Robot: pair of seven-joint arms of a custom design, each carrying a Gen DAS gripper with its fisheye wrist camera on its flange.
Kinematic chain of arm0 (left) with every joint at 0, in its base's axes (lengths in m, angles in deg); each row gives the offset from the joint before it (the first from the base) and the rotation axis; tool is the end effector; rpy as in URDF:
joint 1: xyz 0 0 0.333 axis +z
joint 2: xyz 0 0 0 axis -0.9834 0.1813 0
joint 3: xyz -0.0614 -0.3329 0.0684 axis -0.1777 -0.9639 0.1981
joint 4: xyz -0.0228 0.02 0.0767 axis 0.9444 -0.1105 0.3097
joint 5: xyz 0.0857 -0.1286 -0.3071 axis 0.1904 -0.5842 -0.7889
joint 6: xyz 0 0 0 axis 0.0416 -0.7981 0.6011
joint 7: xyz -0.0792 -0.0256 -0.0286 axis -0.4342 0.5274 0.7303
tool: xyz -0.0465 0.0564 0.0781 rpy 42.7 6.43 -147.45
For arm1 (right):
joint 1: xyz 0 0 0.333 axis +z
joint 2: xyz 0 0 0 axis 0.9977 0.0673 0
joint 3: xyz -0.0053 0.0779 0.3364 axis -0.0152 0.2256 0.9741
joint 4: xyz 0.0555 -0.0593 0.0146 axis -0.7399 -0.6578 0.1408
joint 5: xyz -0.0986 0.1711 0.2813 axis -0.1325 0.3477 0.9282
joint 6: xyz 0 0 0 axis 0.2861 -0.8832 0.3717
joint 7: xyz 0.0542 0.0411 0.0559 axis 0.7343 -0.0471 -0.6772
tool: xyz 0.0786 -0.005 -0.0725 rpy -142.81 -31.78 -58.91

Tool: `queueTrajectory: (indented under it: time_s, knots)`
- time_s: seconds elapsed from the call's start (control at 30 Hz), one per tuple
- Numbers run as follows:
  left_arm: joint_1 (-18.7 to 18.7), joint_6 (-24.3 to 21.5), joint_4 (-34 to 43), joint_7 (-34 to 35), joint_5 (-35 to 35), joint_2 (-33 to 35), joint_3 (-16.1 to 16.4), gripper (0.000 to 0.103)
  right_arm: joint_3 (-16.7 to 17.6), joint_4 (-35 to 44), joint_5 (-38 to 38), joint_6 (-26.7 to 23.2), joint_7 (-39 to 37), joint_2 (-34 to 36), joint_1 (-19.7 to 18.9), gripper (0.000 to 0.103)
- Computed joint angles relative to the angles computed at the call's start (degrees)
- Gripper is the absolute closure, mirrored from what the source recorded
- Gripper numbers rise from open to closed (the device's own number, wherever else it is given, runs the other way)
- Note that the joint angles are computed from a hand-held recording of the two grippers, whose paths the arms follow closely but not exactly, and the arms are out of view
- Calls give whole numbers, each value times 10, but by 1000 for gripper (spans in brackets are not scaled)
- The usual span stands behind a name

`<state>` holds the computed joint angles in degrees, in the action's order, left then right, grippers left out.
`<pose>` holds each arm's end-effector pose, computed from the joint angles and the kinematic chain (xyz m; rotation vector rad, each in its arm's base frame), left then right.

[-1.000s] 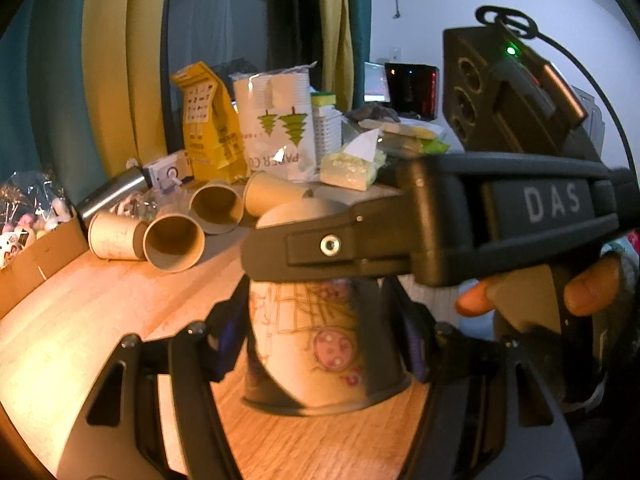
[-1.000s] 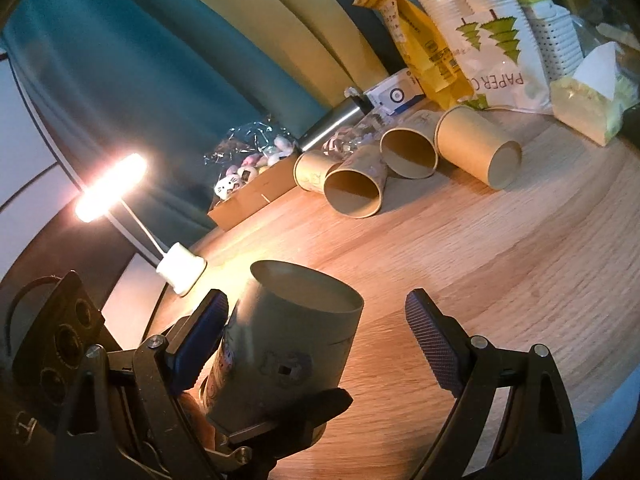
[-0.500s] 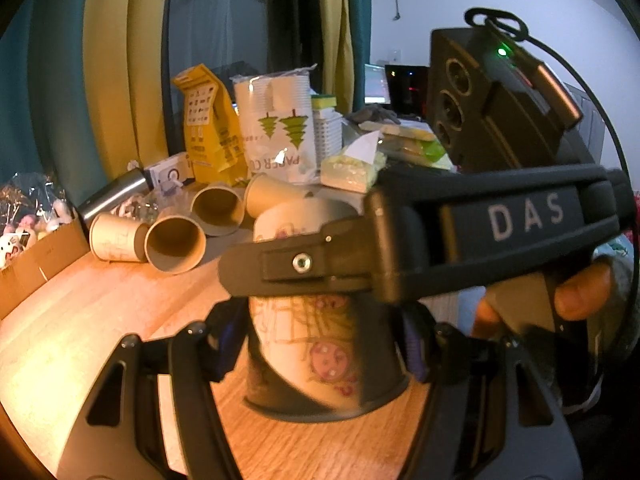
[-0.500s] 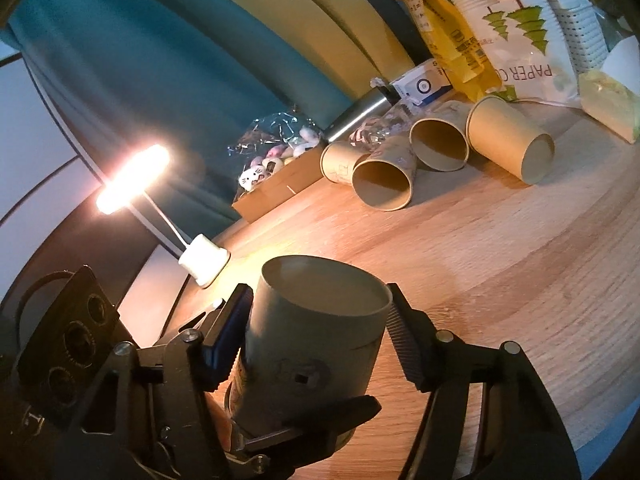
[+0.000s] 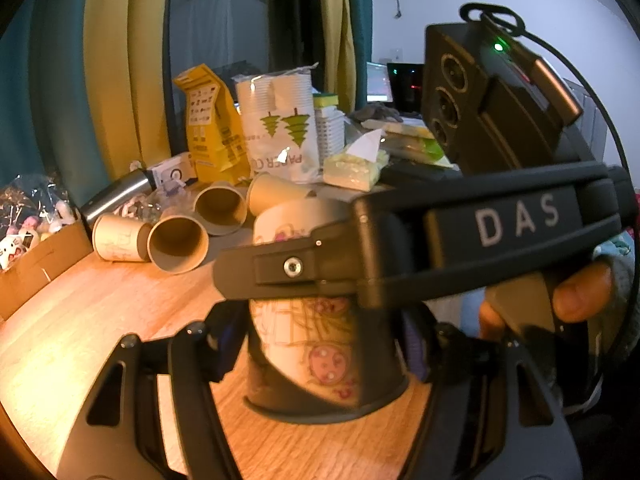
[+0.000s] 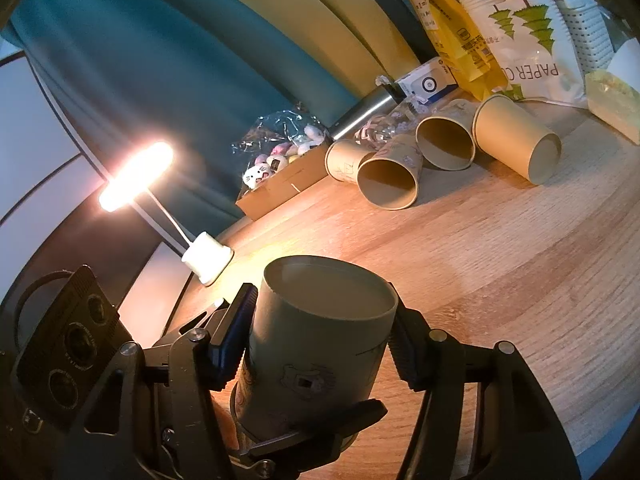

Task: Flip cup upside down
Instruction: 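Grasp the cup with the right tool while the left tool releases it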

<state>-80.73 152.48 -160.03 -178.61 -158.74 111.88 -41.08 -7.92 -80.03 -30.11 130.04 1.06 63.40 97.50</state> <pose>0.6634 -0.1654 0.3923 -0.9343 2.2053 -1.2854 0.6993 0.3419 0.4174 -1.4673 1.4360 0.1079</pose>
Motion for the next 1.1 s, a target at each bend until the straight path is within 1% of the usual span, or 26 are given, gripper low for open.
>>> queueTrajectory:
  time_s: [0.13,0.17,0.2,0.27,0.3,0.33,0.4,0.43,0.47,0.53,0.63,0.67,0.7,0.77,0.87,0.9,1.0,1.1]
  knots:
    - [-2,10,1,16,-14,0,-2,35,-11,3,-5,3,11,-1,6,39]
    - [-3,10,1,16,-14,0,0,29,-18,2,-9,5,17,-3,10,39]
    - [-5,11,2,15,-15,1,2,25,-30,4,-15,5,26,-4,17,39]
    - [-5,11,5,13,-16,2,3,25,-48,8,-30,4,41,-6,27,39]
    - [-7,11,6,8,-12,3,5,24,-71,12,-43,3,57,-8,40,39]
    - [-8,12,7,4,-9,3,6,24,-85,19,-55,-3,71,-7,47,39]
    - [-7,13,8,0,-5,4,5,24,-98,28,-73,-7,88,-5,55,39]
    - [-6,14,8,-2,-4,5,4,24,-115,32,-85,-10,103,-5,64,39]
    - [-6,14,8,-3,-2,5,3,24,-141,35,-100,-9,124,-6,78,39]
    - [-4,16,8,-6,0,6,1,24,-228,38,-144,0,185,-9,126,39]
    - [-4,17,9,-25,11,7,1,23,-328,41,-198,9,254,-6,181,39]
    - [-4,17,10,-37,20,8,2,23,-350,42,-211,9,272,-3,192,39]
    - [-2,18,10,-42,24,9,0,23,-365,42,-223,11,283,0,198,39]
    - [2,24,12,-51,31,12,-5,23,-409,37,-246,16,319,4,220,39]
    - [3,39,16,-72,47,17,-9,23,-460,41,-278,13,364,15,245,39]
    - [2,42,18,-95,63,20,-7,23,-468,41,-287,11,374,17,248,39]
    - [2,46,23,-153,109,28,-6,23,-506,27,-316,24,409,21,267,39]
    - [8,55,25,-184,138,34,-15,23,-534,23,-340,24,443,27,279,39]
